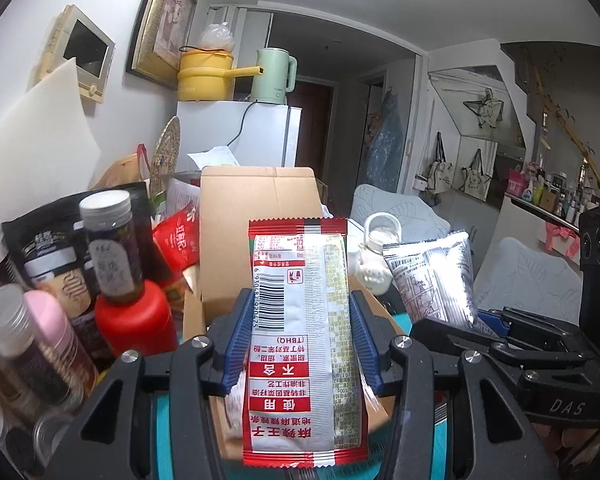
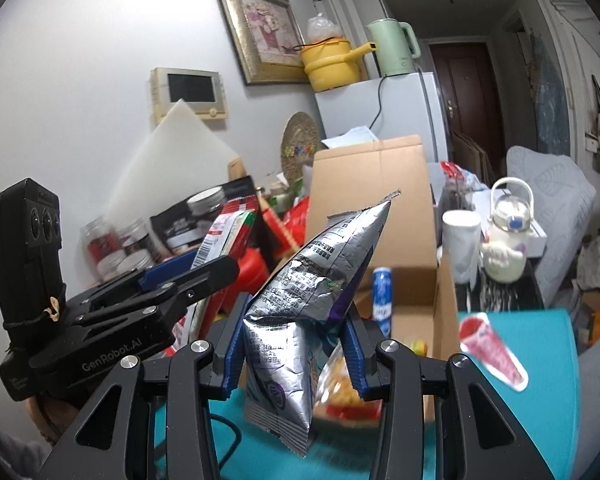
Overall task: Organize snacks
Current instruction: 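Carry the strip packet and the foil bag over the open box with both tools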
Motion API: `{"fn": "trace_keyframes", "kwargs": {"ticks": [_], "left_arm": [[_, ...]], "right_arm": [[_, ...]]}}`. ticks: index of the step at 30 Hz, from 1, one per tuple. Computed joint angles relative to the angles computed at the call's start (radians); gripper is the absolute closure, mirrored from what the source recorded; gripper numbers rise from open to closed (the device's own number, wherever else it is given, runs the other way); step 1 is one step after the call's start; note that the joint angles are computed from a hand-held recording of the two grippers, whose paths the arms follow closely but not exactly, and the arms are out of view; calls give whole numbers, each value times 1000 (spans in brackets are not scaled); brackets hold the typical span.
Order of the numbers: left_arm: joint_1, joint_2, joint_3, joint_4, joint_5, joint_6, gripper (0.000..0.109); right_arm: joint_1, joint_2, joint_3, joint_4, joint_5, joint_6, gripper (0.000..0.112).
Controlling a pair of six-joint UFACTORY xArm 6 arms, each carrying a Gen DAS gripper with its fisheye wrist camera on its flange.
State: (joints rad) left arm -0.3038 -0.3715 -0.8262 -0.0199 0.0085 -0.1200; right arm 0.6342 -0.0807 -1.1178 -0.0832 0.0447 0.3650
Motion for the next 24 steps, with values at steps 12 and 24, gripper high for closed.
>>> {"fn": "trace_keyframes", "kwargs": {"ticks": [12,24], "left_arm": [[47,261,-214,74,2,-76,62],[60,402,-324,123,146,-117,62]], "right_arm": [[-32,237,-258,470,76,-449,71],[-81,365,-374,490,269,-422,71]]}}
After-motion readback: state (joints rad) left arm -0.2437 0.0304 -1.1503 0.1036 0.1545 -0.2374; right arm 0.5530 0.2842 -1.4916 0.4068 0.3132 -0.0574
